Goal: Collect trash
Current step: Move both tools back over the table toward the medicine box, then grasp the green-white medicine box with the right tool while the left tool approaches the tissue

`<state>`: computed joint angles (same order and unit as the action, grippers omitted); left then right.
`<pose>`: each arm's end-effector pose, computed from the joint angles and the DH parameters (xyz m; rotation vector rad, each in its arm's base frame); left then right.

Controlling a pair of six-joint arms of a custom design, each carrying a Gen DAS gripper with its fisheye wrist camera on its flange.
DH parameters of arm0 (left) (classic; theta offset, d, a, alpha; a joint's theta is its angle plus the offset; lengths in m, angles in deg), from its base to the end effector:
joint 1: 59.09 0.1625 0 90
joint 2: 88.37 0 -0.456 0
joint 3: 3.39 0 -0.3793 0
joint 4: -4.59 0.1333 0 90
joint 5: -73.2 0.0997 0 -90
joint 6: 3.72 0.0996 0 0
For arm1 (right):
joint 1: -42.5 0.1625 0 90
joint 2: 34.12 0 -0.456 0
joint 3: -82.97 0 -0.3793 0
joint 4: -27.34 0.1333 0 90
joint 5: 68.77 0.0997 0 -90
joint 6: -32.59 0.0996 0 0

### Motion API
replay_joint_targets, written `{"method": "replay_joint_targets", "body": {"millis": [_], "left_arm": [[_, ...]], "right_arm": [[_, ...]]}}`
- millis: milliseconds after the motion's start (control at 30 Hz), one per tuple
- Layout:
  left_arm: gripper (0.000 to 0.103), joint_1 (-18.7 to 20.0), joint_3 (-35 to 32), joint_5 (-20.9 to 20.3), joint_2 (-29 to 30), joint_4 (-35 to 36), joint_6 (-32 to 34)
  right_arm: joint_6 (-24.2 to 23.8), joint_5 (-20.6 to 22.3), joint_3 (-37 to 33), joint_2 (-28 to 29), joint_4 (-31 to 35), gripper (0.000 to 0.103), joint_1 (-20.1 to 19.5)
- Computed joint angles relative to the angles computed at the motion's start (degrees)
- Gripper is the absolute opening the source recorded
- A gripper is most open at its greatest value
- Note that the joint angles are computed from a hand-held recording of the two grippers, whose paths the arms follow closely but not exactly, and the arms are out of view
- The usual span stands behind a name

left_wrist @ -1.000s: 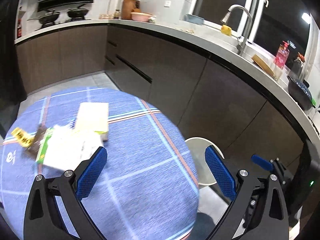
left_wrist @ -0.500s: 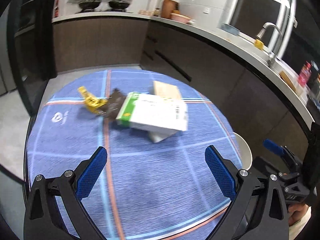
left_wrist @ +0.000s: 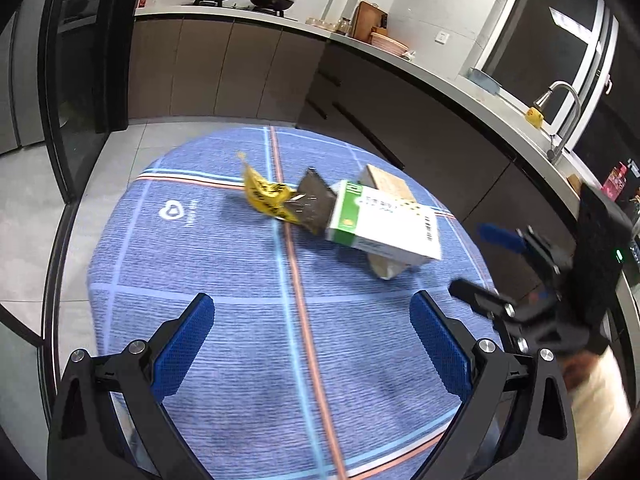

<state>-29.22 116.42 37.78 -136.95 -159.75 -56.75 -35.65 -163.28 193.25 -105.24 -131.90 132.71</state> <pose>-0.3497 -0.4481 0.0931 0.1170 2.4386 -1.0877 0.1276 -0.5772 0.3185 1.5127 -2.2752 0.5483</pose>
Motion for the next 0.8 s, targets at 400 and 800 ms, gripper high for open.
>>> {"method": "replay_joint_targets", "body": {"millis": [400,800], "left_arm": [[0.094,4.06,1.03,-1.64,-2.03,-1.95,3.71],[0.094,7.13,-1.65,-4.4,-0.3,-4.85,7.96]], "right_arm": [[-4.09,-3.67,-14.4,11.43,14.58,0.1,2.67],[-5.42,-8.17,-7.46,11.12,3.37,0.078,3.28]]}}
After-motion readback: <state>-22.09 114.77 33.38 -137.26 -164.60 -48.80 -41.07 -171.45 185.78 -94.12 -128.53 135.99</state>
